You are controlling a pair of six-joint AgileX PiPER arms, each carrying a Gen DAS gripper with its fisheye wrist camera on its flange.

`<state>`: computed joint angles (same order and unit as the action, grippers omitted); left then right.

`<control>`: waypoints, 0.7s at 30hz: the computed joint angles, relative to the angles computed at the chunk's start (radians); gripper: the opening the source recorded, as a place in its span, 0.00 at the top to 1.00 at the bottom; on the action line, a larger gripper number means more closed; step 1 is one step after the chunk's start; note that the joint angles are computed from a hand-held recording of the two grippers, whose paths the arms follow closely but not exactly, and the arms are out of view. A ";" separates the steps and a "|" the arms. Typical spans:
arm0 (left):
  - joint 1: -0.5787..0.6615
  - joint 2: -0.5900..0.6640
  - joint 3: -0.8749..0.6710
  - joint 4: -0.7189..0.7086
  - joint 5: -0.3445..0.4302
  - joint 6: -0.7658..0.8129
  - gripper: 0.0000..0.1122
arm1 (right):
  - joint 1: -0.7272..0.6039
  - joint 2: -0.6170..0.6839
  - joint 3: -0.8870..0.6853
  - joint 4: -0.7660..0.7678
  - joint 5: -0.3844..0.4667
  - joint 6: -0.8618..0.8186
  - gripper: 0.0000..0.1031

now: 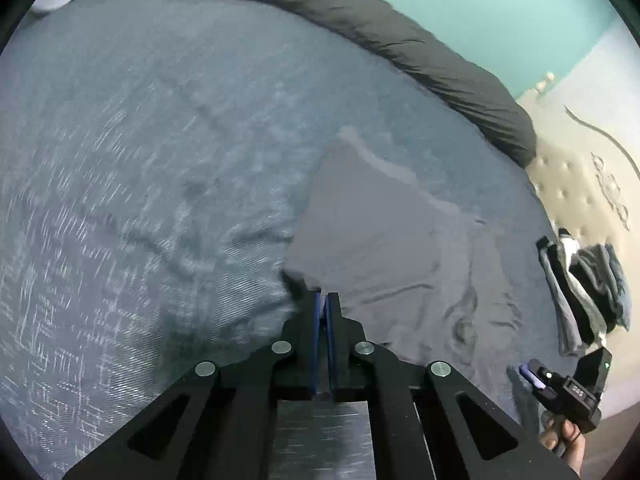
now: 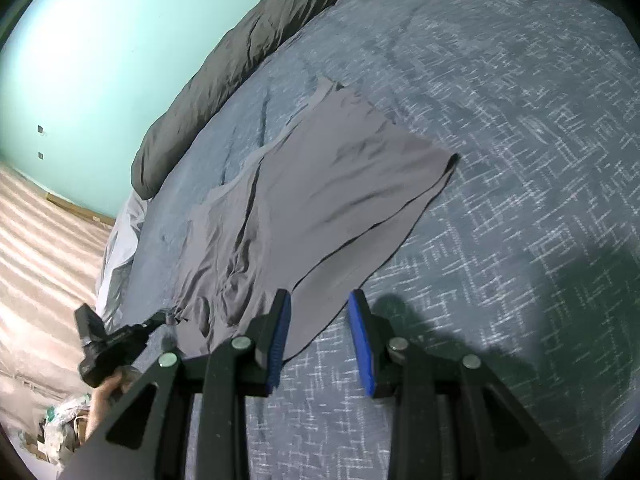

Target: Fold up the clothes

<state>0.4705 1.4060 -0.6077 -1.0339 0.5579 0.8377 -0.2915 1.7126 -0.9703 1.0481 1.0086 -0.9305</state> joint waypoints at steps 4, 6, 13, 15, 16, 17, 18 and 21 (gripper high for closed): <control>-0.135 -0.045 -0.085 0.150 0.006 -0.211 0.98 | -0.020 0.008 -0.009 0.004 0.001 -0.009 0.71; -0.221 -0.047 -0.139 0.227 0.007 -0.325 0.98 | -0.036 0.017 -0.017 0.007 0.011 -0.014 0.71; -0.608 0.126 -0.454 0.502 -0.030 -0.726 0.98 | -0.110 0.055 -0.055 0.008 0.027 -0.026 0.71; -0.709 0.219 -0.584 0.574 -0.013 -0.815 0.98 | -0.131 0.072 -0.072 0.006 0.035 -0.023 0.71; -0.750 0.270 -0.654 0.602 0.004 -0.849 0.98 | -0.140 0.078 -0.079 0.006 0.040 -0.021 0.71; -0.787 0.313 -0.710 0.620 0.017 -0.871 0.98 | -0.148 0.085 -0.088 0.007 0.046 -0.022 0.71; -0.831 0.363 -0.772 0.640 0.033 -0.900 0.98 | -0.156 0.090 -0.096 0.008 0.051 -0.023 0.71; -0.924 0.542 -0.963 0.679 0.090 -0.956 0.98 | -0.169 0.105 -0.117 0.005 0.058 -0.027 0.71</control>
